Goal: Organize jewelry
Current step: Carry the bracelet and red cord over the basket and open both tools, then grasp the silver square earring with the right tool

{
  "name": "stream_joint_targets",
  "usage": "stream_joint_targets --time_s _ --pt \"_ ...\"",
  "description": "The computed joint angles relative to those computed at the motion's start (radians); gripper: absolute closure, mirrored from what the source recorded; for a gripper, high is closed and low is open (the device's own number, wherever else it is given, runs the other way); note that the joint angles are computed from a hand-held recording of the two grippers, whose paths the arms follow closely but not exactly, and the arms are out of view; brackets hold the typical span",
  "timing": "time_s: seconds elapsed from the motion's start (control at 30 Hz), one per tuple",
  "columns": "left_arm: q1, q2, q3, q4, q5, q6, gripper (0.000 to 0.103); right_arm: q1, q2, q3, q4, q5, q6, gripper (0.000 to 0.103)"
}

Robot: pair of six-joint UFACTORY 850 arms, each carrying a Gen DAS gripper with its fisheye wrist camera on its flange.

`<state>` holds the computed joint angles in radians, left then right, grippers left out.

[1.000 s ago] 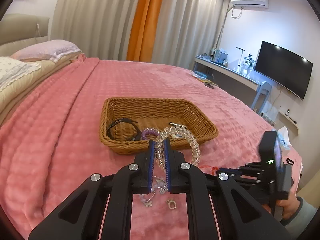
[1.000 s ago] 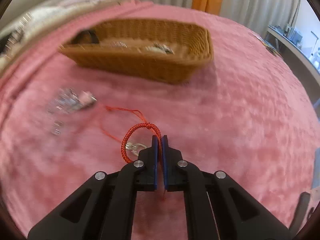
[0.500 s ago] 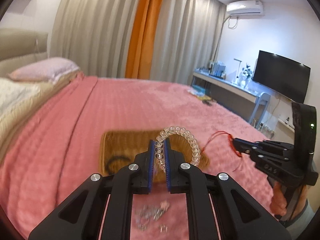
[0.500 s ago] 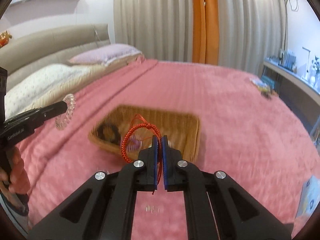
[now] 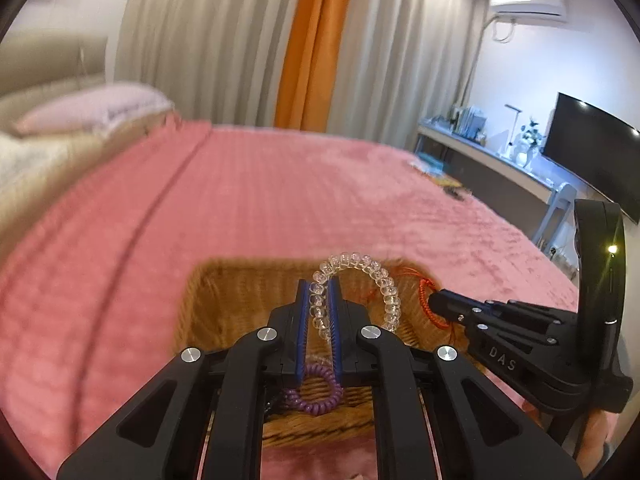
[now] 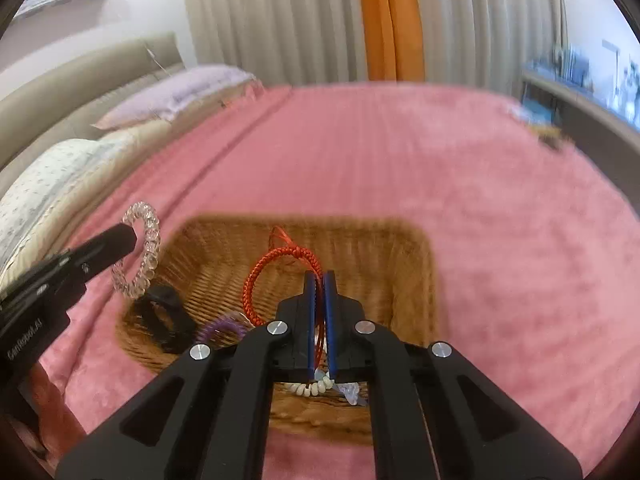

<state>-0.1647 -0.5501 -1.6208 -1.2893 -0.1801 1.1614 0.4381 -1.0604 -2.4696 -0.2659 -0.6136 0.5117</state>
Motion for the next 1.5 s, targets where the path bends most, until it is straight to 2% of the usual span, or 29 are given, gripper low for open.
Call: stream_joint_targets --time_s 0.13,0.33,0.4,0.47,0.5,0.53,0.57,0.63,0.67,0.77,0.93,1.13,1.2,1.3,1.4,1.5 --pt "-0.001 -0.067 -0.057 0.278 -0.039 -0.273 0.095 -0.002 -0.123 -0.187 0.05 -0.115 -0.064 0.1" --pt "0.002 -0.1 -0.086 0.414 -0.1 -0.399 0.094 -0.006 -0.151 -0.222 0.093 -0.166 -0.089 0.099" --pt "0.006 -0.098 -0.083 0.366 -0.116 -0.356 0.088 -0.014 -0.155 -0.233 0.152 -0.178 -0.11 0.098" --pt "0.009 -0.081 -0.062 0.309 -0.111 -0.299 0.065 -0.023 -0.092 -0.128 0.203 -0.125 -0.123 0.095" --pt "0.011 -0.06 -0.037 0.243 -0.102 -0.232 0.059 -0.025 -0.055 -0.067 0.211 -0.094 -0.124 0.089" --pt "0.014 -0.045 -0.021 0.177 -0.101 -0.168 0.053 -0.025 -0.022 -0.012 0.214 -0.064 -0.122 0.079" --pt "0.015 -0.032 -0.009 0.138 -0.102 -0.131 0.052 -0.025 0.03 0.069 0.212 -0.017 -0.118 0.074" --pt "0.023 0.008 0.032 0.02 -0.11 -0.018 0.048 -0.02 0.104 0.182 0.173 0.049 -0.085 0.049" --pt "0.028 0.035 0.062 -0.062 -0.111 0.059 0.04 -0.016 0.151 0.25 0.148 0.091 -0.067 0.047" --pt "0.043 0.116 0.155 -0.29 -0.129 0.276 0.026 -0.006 0.259 0.399 0.123 0.177 -0.055 0.046" --pt "0.065 0.255 0.321 -0.462 -0.17 0.462 0.017 0.028 0.415 0.628 -0.079 0.296 0.114 0.035" --pt "0.082 0.364 0.487 -0.563 -0.202 0.568 0.016 0.073 0.539 0.838 -0.457 0.374 0.461 0.035" --pt "0.083 0.385 0.533 -0.603 -0.205 0.608 0.016 0.079 0.56 0.884 -0.526 0.392 0.525 0.035" --pt "0.078 0.394 0.573 -0.628 -0.21 0.637 0.016 0.082 0.571 0.924 -0.528 0.4 0.538 0.035" --pt "0.077 0.388 0.593 -0.635 -0.215 0.643 0.016 0.077 0.563 0.933 -0.392 0.398 0.43 0.035" --pt "0.076 0.365 0.593 -0.591 -0.235 0.599 0.016 0.074 0.558 0.949 -0.399 0.393 0.455 0.035"
